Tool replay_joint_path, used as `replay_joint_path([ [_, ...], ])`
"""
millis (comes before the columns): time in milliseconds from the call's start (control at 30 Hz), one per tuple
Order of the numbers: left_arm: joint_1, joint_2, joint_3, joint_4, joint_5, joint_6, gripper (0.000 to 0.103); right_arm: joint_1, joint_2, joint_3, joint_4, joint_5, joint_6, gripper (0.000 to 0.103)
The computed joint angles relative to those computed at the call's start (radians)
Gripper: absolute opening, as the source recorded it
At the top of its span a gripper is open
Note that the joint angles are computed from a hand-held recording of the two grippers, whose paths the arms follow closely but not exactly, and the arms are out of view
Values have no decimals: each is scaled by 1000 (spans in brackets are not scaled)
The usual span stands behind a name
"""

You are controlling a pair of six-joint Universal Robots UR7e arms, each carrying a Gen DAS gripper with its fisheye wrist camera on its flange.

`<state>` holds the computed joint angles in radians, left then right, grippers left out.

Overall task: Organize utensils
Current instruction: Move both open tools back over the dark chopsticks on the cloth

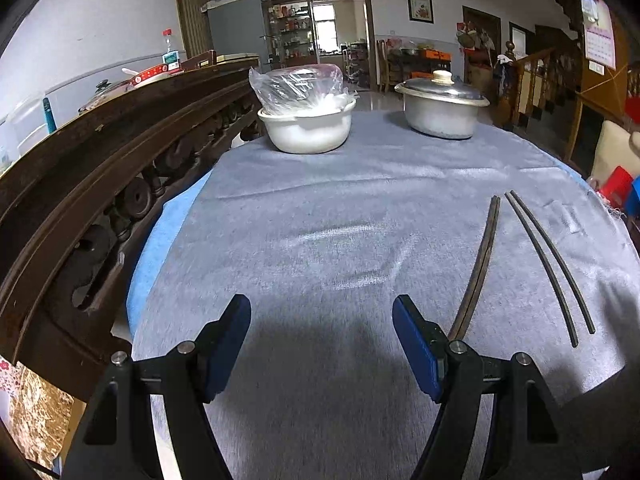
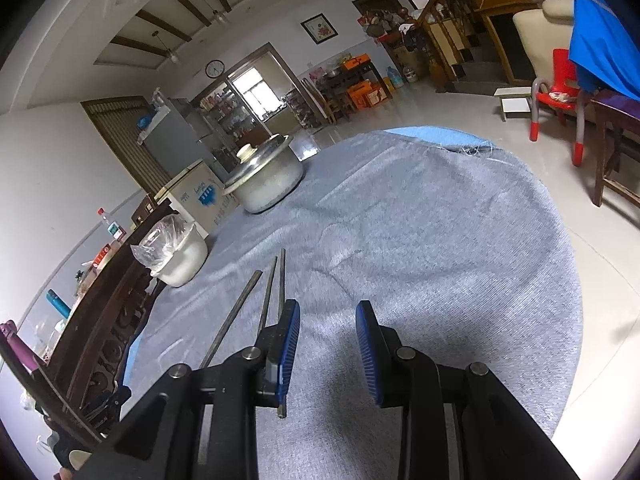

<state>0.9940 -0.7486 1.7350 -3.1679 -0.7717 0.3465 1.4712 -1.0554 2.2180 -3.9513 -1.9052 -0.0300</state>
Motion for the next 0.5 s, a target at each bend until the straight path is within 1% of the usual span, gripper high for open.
replay_joint_path([
  [500, 10, 57, -75, 65, 23, 1, 74, -12, 11, -12, 19, 11, 13, 32],
])
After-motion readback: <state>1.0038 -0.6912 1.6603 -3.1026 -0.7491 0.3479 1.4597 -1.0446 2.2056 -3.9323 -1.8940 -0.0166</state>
